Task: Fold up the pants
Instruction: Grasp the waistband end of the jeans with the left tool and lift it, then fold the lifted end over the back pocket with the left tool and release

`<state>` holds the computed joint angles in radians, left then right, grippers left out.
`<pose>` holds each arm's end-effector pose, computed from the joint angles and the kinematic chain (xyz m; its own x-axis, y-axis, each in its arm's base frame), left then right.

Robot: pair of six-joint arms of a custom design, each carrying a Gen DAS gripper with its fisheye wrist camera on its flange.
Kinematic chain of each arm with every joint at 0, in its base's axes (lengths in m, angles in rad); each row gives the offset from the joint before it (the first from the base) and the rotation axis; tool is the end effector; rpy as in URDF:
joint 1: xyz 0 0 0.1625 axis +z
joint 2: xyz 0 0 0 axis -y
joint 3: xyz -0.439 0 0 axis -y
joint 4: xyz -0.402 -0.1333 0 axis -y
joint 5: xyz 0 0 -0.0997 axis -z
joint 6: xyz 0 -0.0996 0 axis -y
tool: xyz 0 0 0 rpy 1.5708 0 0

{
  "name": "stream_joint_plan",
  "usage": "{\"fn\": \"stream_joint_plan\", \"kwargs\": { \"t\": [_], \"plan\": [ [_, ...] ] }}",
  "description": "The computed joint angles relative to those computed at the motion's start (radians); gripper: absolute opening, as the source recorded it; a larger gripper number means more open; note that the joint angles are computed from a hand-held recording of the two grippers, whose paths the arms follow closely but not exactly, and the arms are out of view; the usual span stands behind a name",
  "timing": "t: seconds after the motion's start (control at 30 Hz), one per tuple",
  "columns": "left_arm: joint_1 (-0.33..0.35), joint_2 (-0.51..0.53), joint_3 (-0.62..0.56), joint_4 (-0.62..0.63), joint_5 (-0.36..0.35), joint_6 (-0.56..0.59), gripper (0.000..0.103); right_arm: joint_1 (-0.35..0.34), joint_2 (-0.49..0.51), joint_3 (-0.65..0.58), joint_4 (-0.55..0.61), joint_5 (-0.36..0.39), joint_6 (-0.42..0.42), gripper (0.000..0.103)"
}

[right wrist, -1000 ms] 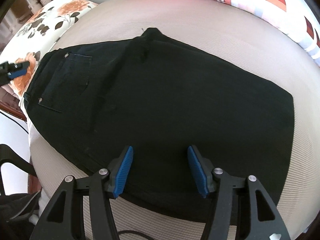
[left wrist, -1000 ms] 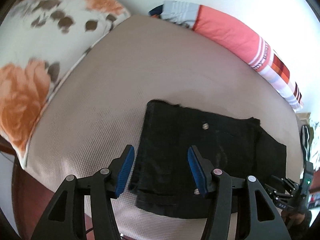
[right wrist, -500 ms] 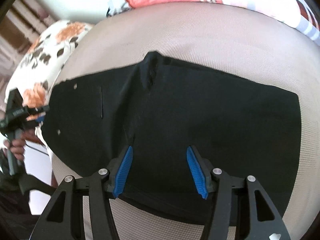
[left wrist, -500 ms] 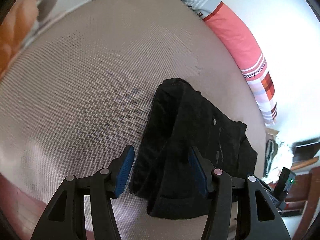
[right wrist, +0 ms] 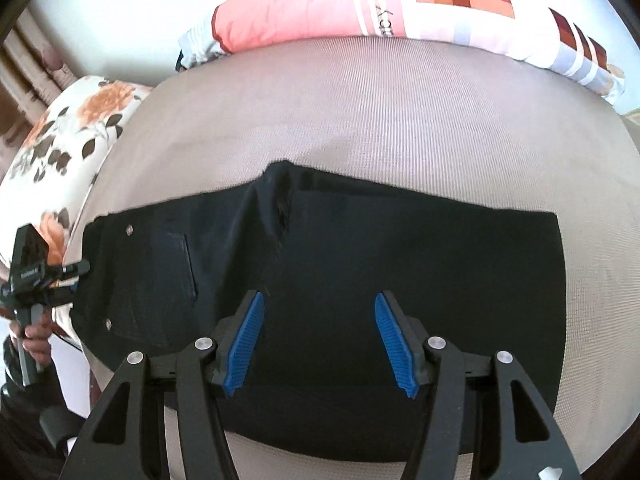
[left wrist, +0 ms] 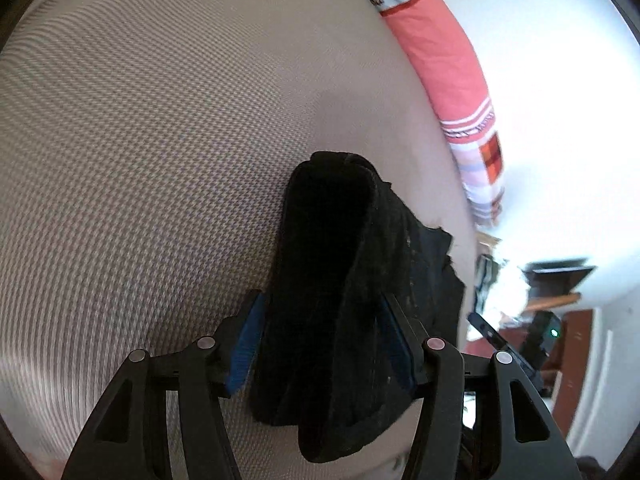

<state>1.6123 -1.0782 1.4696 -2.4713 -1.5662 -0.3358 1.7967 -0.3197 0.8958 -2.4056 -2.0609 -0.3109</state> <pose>0.1633 -0.7086 0.3576 -0.9313 -0.3288 0.1568 -0.3634 0.8093 -0.4615 0.2797 -0.8312 0.0220 -0.7781 -0.3646 0.5115 -0.4775 0.8724 -0.1044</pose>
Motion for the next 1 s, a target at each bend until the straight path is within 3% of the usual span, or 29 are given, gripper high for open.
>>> {"fn": "stream_joint_plan", "kwargs": {
  "t": [0.33, 0.5, 0.6, 0.67, 0.73, 0.87, 1.0],
  "plan": [
    [0.018, 0.078, -0.115, 0.119, -0.145, 0.194, 0.057, 0.032, 0.031, -0.011, -0.021, -0.045, -0.028, 0.058],
    [0.008, 0.093, -0.109, 0.058, -0.129, 0.194, 0.057, 0.036, 0.028, 0.001, -0.037, -0.037, -0.048, 0.058],
    [-0.006, 0.100, -0.091, -0.005, -0.094, 0.164, 0.055, 0.030, 0.028, -0.001, -0.038, -0.020, -0.038, 0.058],
    [-0.017, 0.095, -0.073, -0.036, -0.047, 0.131, 0.045, 0.026, 0.025, 0.000, -0.040, -0.011, -0.024, 0.058],
    [-0.037, 0.091, -0.064, -0.038, 0.030, 0.103, 0.036, 0.021, 0.018, 0.009, -0.050, -0.001, -0.024, 0.059],
    [-0.096, 0.091, -0.067, 0.007, 0.212, 0.083, 0.034, 0.012, 0.004, 0.028, -0.063, 0.009, -0.012, 0.063],
    [-0.133, 0.091, -0.095, 0.088, 0.310, 0.015, 0.030, 0.002, -0.011, 0.045, -0.078, 0.026, 0.000, 0.063]
  ]
}}
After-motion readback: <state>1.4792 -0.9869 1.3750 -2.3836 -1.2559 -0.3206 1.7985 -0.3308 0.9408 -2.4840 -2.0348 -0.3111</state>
